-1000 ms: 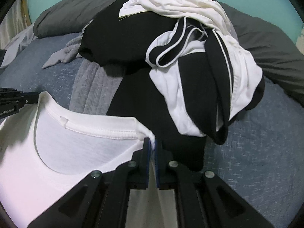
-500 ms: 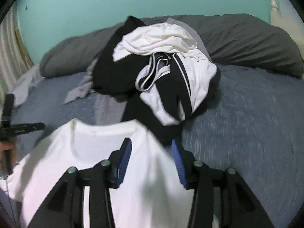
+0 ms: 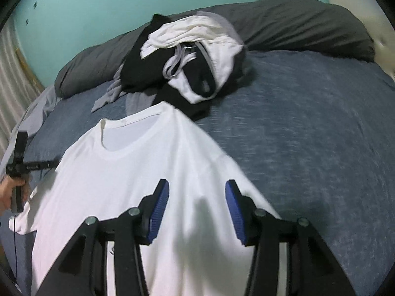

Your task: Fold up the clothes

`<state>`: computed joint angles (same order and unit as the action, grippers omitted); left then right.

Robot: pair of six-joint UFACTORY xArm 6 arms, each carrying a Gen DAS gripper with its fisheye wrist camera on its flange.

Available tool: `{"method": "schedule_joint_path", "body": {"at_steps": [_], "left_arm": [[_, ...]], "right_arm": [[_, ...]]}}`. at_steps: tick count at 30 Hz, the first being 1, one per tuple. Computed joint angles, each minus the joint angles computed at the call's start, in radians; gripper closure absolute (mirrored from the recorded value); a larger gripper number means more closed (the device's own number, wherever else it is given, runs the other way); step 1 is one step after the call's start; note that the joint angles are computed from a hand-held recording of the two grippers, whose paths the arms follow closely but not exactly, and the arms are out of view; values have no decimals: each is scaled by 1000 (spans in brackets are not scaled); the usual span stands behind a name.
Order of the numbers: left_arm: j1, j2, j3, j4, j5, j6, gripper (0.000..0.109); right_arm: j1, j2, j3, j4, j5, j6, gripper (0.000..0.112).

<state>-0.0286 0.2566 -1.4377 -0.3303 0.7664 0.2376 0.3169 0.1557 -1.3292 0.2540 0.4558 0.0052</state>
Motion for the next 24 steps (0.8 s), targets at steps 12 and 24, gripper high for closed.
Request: {"method": "schedule_joint_path", "body": {"at_steps": [12,24], "left_arm": [[19,-6,14,86,-28,-99,106],[2,-79,95,205,-102,-228,80]], "right_arm": [[-67,-70,114,5,-16,21,64],[-104,46,-42,68,98,-30,61]]}}
